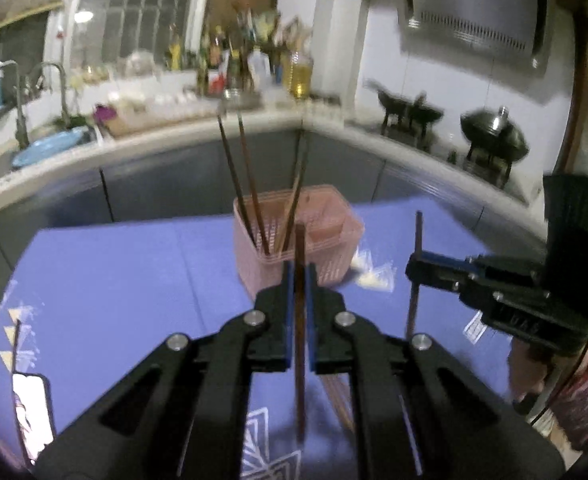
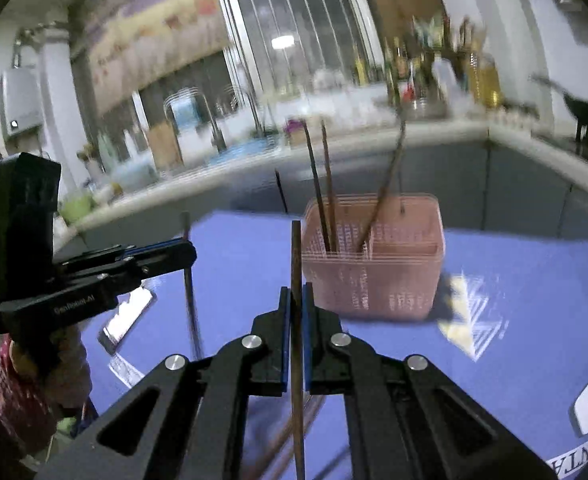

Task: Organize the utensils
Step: 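Raise both chopsticks upright and lower them into the pink basket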

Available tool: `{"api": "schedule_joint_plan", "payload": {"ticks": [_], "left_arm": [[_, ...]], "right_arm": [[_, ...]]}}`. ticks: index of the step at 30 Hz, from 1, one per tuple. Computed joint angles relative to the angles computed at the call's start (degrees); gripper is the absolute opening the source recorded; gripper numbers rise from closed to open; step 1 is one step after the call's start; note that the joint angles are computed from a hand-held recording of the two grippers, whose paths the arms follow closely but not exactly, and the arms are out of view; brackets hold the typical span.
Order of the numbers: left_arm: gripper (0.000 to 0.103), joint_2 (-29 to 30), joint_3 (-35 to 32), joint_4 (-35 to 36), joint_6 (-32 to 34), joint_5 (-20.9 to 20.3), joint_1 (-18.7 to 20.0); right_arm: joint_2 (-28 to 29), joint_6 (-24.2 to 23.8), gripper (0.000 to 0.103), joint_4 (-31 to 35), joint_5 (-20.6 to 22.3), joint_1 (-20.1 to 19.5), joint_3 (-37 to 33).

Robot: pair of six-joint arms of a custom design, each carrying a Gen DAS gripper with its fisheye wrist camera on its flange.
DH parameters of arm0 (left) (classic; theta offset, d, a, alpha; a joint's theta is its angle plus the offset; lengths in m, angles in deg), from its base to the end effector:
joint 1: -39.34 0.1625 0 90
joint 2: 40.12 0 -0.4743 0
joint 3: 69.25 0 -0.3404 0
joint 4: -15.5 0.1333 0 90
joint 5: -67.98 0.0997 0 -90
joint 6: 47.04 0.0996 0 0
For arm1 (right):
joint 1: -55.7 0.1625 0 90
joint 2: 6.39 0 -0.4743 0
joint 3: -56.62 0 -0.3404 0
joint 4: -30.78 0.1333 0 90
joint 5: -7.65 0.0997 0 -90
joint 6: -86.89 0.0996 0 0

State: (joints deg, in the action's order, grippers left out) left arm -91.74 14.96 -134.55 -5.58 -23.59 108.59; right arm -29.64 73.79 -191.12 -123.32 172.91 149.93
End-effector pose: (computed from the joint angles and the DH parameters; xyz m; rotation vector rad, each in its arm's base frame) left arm -0.1315 -0.7155 0.3086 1.5560 2.5595 -0.7273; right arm 0.3646 -0.5605 0.0821 0.2960 -2.2357 1.4092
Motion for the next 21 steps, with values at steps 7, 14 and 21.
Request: {"api": "schedule_joint_plan", "payload": {"ticks": [7, 14, 21], "left_arm": [[0.005, -1.0, -2.4, -2.4, -2.6, -3.2, -2.5], [0.005, 2.6, -9.5, -5.4, -4.9, -2.6, -5.4], [0.005, 8.9, -19.1, -4.7, -5.7, -1.3, -6.2]], "right_arm": [[1.1, -6.9, 0.005, 2.2, -2.8, 1.4, -10.8], [2.8, -16.0, 0.005, 4.4, -2.7, 0.9, -24.1], [5.4, -20.3, 0.005, 4.7, 0.9, -2.0, -32.8]]}}
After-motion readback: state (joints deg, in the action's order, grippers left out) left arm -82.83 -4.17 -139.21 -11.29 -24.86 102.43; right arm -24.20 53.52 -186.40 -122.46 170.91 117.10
